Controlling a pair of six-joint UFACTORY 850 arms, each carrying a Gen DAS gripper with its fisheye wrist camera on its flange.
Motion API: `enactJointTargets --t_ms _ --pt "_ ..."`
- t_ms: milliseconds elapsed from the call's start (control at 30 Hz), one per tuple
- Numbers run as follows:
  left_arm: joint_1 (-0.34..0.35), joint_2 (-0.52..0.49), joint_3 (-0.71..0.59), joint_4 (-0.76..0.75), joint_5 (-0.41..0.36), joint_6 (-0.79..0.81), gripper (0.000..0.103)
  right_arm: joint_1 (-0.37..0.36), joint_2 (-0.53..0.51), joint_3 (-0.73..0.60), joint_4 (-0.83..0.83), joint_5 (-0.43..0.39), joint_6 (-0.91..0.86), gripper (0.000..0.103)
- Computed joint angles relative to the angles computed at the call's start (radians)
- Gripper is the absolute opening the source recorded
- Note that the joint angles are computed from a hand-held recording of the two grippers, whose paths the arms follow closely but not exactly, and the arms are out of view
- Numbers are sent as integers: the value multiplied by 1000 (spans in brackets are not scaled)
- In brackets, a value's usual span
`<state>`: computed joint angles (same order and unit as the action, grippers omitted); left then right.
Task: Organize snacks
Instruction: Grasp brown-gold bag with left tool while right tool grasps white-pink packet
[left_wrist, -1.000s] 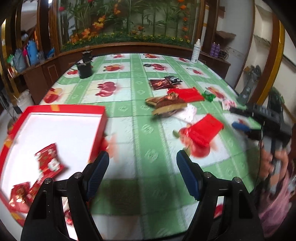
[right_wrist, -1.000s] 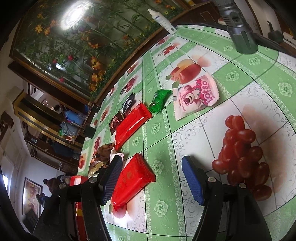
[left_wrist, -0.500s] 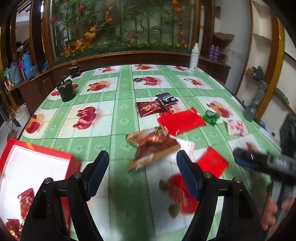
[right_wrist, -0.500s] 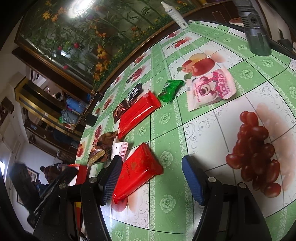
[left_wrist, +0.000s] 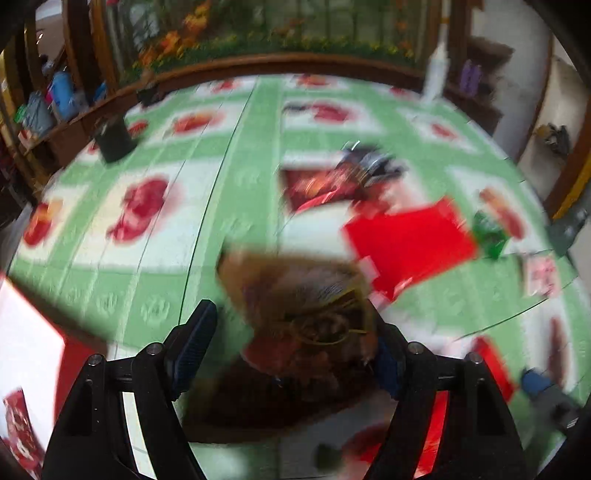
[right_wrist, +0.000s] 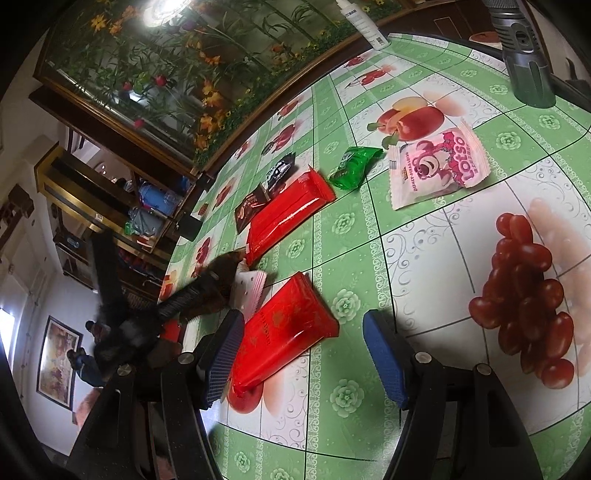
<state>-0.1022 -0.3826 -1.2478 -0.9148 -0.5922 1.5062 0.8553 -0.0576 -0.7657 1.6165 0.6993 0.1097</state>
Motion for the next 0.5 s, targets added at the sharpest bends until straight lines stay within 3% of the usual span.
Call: enactJointTargets --t_ms 33,100,233,367,500 --pt "18 -7 -4 -44 -28 33 74 0 -1 -2 4 0 -6 69" --pt "35 -11 -11 -61 -32 61 54 -1 -8 -10 13 0 -20 69" --pt "78 -26 -42 -15 -107 24 52 -2 -16 -24 39 2 -59 69" --pt "135 3 -7 15 -155 93 52 -3 -29 -46 90 12 -121 68" --pt "195 26 7 89 -250 110 52 -5 -38 -66 116 23 -174 70"
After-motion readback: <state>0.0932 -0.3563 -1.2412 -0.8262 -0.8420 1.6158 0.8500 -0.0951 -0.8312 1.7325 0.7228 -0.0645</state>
